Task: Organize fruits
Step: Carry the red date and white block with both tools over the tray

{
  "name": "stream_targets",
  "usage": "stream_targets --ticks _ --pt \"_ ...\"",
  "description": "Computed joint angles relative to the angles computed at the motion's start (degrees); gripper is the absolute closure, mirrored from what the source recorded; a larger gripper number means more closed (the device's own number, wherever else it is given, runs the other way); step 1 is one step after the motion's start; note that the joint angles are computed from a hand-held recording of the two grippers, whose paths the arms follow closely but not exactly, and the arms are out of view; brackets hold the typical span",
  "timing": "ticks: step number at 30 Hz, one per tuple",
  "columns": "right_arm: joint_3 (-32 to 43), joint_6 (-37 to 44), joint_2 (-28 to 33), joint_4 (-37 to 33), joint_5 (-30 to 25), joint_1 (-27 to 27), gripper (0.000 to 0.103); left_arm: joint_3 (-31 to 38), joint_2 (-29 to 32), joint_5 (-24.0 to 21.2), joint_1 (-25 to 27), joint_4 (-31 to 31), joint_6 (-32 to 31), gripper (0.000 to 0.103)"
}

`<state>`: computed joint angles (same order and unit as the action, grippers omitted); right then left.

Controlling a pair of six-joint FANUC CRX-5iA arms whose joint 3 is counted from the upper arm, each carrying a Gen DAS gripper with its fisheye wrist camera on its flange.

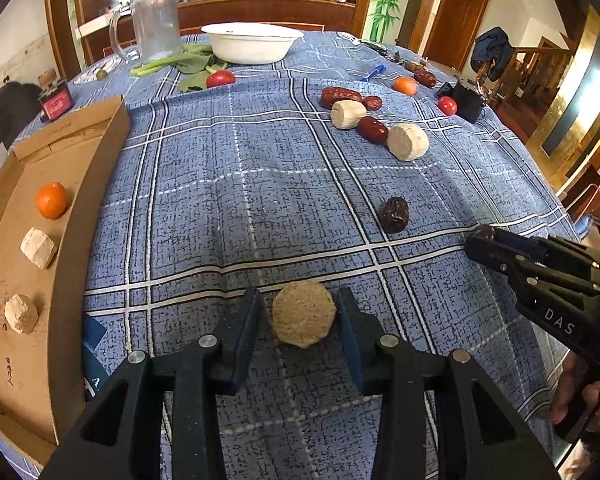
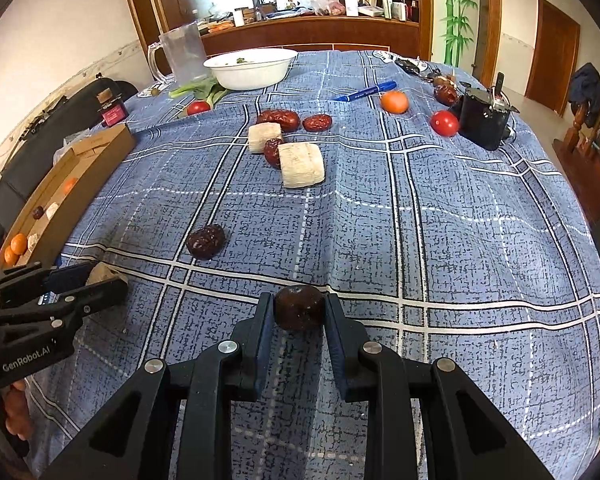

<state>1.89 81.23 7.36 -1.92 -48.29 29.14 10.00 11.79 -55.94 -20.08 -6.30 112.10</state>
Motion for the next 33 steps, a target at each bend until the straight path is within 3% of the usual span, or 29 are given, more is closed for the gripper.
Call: stream_targets --ticks 4,17,33 --pt "-1.5 -1.7 -0.6 3.4 1.1 1.2 0.077 -2.1 -1.0 1.8 1.4 3.8 -2.6 0.075" --pt "-0.4 -2.5 -2.2 1.8 -0.7 2.2 0.076 -5.7 -5.0 3.7 3.0 9.0 -3.6 0.075" --pt "5.5 -2.0 0.8 3.2 -2.3 7.7 0.076 -10.0 -11.4 6.1 8.5 9.6 -3.7 0.075"
